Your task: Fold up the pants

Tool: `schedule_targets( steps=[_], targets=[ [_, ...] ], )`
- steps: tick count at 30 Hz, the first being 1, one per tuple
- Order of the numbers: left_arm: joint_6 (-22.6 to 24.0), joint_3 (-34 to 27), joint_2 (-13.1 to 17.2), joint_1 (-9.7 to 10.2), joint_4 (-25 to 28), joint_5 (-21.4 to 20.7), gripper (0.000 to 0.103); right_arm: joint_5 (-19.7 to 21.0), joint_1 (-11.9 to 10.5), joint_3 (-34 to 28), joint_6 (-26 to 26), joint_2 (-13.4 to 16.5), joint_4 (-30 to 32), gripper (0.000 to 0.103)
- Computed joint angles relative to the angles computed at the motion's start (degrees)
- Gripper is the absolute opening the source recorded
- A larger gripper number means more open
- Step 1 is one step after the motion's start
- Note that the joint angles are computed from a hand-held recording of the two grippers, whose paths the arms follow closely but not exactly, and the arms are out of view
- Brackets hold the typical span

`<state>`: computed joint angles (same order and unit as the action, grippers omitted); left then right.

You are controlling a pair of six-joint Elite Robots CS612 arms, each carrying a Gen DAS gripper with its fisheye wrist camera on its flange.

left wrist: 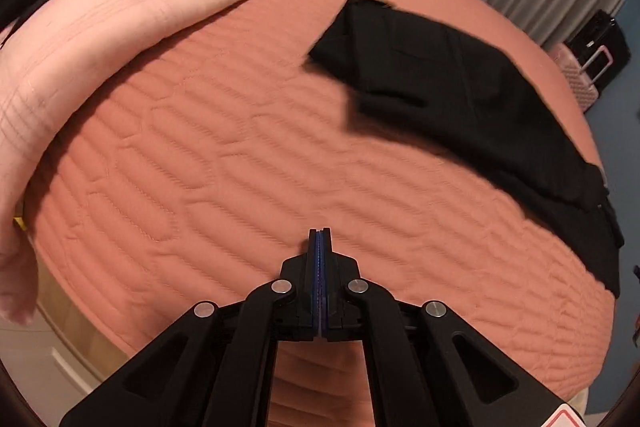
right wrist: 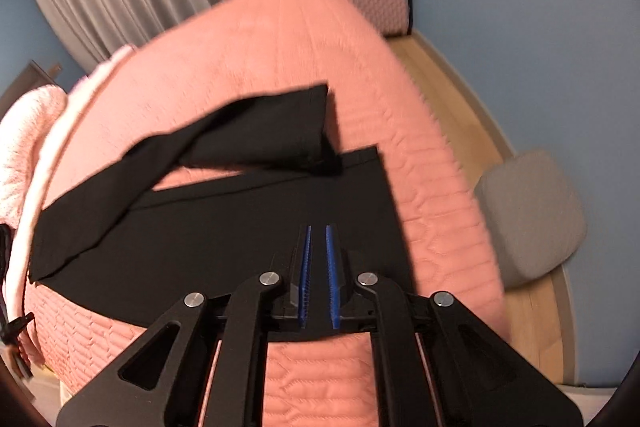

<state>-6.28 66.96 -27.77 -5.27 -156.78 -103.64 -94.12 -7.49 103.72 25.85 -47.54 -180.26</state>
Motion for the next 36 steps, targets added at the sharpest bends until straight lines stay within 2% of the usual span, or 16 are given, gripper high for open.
schedule_targets(
  steps=[3, 5, 6, 7, 9, 10, 12, 15, 18, 19, 20, 24, 27, 31, 33, 36],
  targets=[
    [2.9, 0.9, -1.0, -2.99, -4.5, 0.5, 0.004, 3.5, -0.4, -5.2, 1.8, 2.5, 0.0, 0.012],
    [4.5, 0.8, -1.3, -5.14, -5.8, 0.5, 0.015, 7.0, -0.8, -9.1, 3.3, 4.6, 0.2, 0.013],
    [5.3, 0.5, -1.3, -6.31, -6.2, 1.1, 0.041, 9.2, -0.8, -12.0, 4.0, 6.0, 1.9, 0.015],
    [6.1, 0.1, -1.2, -7.92, -7.2, 2.5, 0.059, 11.4, -0.7, -15.9, 3.8, 7.7, 5.4, 0.015],
    [7.3, -0.2, -1.2, -9.94, -8.8, 2.3, 0.060, 14.5, -0.4, -21.0, 1.9, 9.7, 11.3, 0.019],
    [9.0, -0.7, -1.1, -11.01, -8.5, 1.3, 0.060, 16.7, -0.2, -24.7, 2.6, 11.3, 16.6, 0.038],
    [10.7, -1.1, -1.2, -12.80, -7.9, 2.2, 0.060, 15.6, 0.3, -29.0, 5.7, 13.5, 21.5, 0.051],
    [12.8, -1.4, -1.4, -14.51, -6.8, 1.8, 0.064, 11.4, 0.6, -33.1, 12.2, 15.7, 25.6, 0.050],
    [14.0, -1.5, -1.6, -15.29, -5.0, 1.4, 0.069, 11.3, 0.1, -35.0, 18.1, 17.4, 27.5, 0.051],
    [14.5, -1.3, -1.8, -15.47, -4.6, 1.8, 0.069, 9.7, 0.4, -35.0, 19.0, 17.8, 25.5, 0.042],
    [15.0, -1.0, -2.0, -15.65, -4.5, 2.6, 0.069, 9.4, 0.5, -35.3, 17.9, 18.0, 24.5, 0.006],
    [16.2, 1.5, -3.3, -16.67, -4.5, 8.2, 0.069, 7.3, 1.6, -31.3, 15.0, 15.7, 16.7, 0.004],
    [14.5, 1.8, -3.5, -15.79, -3.9, 10.3, 0.069, 3.3, 3.2, -20.6, 9.5, 8.8, 3.7, 0.004],
    [11.1, 1.6, -3.6, -13.93, -0.5, 11.3, 0.071, -3.5, 6.1, -5.6, 6.2, -0.2, -6.2, 0.004],
    [8.6, 1.4, -3.4, -12.98, 1.4, 12.2, 0.071, -5.4, 7.0, -2.0, 4.4, -1.1, -5.1, 0.006],
    [5.0, 1.0, -2.9, -11.93, 3.4, 14.0, 0.071, -1.3, 5.8, -0.2, 7.0, -0.2, 3.4, 0.011]
  ],
)
